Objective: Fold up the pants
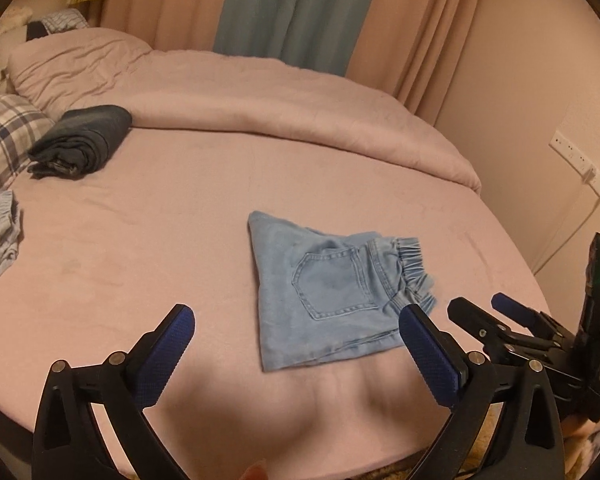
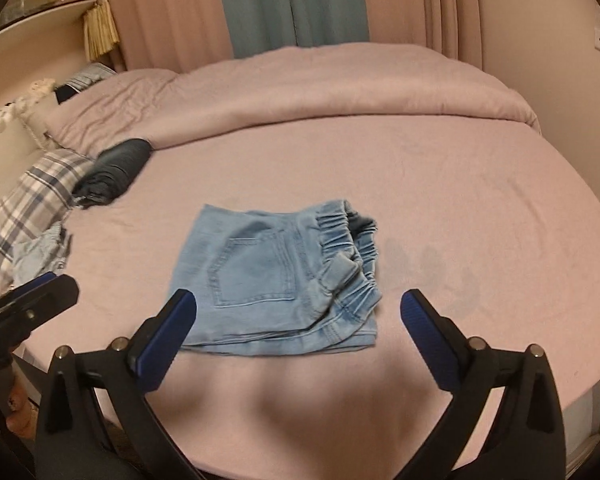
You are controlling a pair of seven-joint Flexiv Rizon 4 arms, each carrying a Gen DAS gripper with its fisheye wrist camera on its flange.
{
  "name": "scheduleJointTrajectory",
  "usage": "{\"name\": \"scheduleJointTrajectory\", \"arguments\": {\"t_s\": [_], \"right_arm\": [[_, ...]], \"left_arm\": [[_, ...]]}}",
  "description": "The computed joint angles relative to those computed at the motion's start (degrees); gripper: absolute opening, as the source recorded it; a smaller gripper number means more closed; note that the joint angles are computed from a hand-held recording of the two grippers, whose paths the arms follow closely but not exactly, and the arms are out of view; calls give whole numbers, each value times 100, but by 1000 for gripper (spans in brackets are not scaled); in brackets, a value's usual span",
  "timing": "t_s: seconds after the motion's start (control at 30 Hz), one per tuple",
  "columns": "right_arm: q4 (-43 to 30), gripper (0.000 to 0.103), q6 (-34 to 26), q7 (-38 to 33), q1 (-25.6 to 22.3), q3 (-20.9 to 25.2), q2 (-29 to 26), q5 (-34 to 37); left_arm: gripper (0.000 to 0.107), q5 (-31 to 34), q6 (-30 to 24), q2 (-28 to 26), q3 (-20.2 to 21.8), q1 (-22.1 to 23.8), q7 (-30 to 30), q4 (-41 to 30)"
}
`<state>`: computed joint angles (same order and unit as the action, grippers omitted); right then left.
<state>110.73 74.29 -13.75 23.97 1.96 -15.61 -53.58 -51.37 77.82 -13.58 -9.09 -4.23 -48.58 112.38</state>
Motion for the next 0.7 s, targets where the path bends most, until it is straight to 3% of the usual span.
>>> {"name": "scheduleJointTrajectory", "arguments": {"t_s": [0.17, 0.37, 0.7], "right_arm": [[110, 103, -1, 197, 59, 29, 139, -240], [145, 103, -254, 302, 48, 151, 199, -401], [198, 103, -450, 330, 2, 239, 214, -272]], "left_arm": [[102, -174, 57, 110, -36, -54, 138, 156], [102, 127, 42, 136, 95, -155, -176, 206], [102, 1597, -76, 87, 379, -186, -1317, 133]]}}
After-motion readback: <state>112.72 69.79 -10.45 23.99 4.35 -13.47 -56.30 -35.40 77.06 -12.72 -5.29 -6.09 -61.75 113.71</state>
